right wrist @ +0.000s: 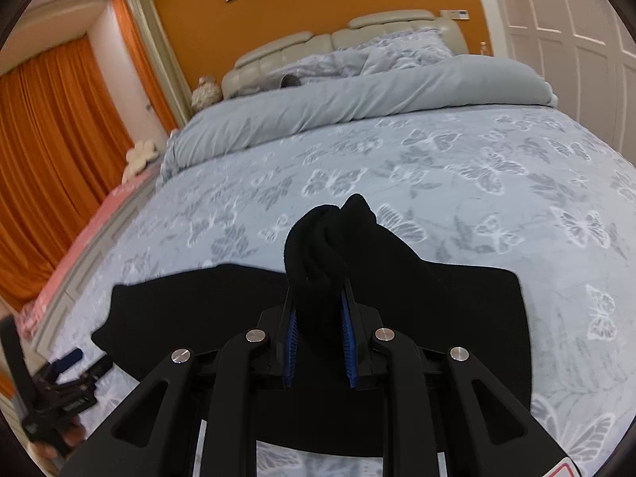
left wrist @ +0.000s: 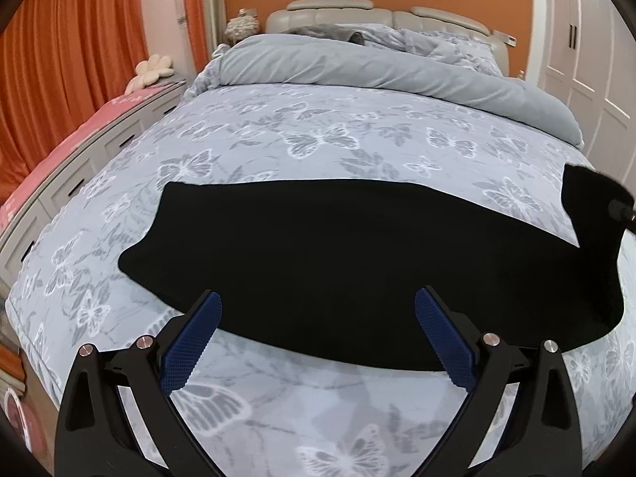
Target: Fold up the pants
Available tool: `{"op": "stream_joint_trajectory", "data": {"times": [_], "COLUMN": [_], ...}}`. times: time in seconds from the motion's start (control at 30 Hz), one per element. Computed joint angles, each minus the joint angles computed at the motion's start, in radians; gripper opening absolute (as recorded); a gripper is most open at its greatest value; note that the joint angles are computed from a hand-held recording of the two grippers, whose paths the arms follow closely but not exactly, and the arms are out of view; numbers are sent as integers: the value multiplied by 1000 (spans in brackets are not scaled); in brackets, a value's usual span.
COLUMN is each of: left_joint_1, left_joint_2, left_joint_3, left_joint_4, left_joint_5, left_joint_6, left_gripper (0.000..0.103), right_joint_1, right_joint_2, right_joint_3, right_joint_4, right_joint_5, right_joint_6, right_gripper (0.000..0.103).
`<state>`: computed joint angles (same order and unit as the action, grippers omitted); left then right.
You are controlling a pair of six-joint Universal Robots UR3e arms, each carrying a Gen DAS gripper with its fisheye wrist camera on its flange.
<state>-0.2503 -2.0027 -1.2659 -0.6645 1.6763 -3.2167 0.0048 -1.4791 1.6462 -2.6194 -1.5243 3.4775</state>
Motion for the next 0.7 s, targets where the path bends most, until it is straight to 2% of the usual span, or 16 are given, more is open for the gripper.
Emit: {"op": "stream_joint_trajectory", "data": {"times": [0.33,0.47,0.6,0.67,0.7], "left_joint_1": [74,105,144,175,190], "left_joint_2": [51,74,89,105,115], "left_joint_3": [-68,-106,-134,-152,-164], "left_joint_4": [0,8,10,8,10], "left_joint_5": [-34,-46,-55,-68,-78], "left_joint_6": [19,32,43,42,42], "left_gripper": [96,96,96,96,96], "right_joint_1": [171,221,239,253,255], "right_joint_2": [288,411,480,460,426], "right_joint_3": [-269,-389,-462,-453,-426], "right_joint_4": [108,174,266,262,235], "right_joint_5": [-50,-83,-82,-96,-91], "right_joint_6": [-28,-32,-38,-47,-53], "right_gripper": [18,21,34,41,52]}}
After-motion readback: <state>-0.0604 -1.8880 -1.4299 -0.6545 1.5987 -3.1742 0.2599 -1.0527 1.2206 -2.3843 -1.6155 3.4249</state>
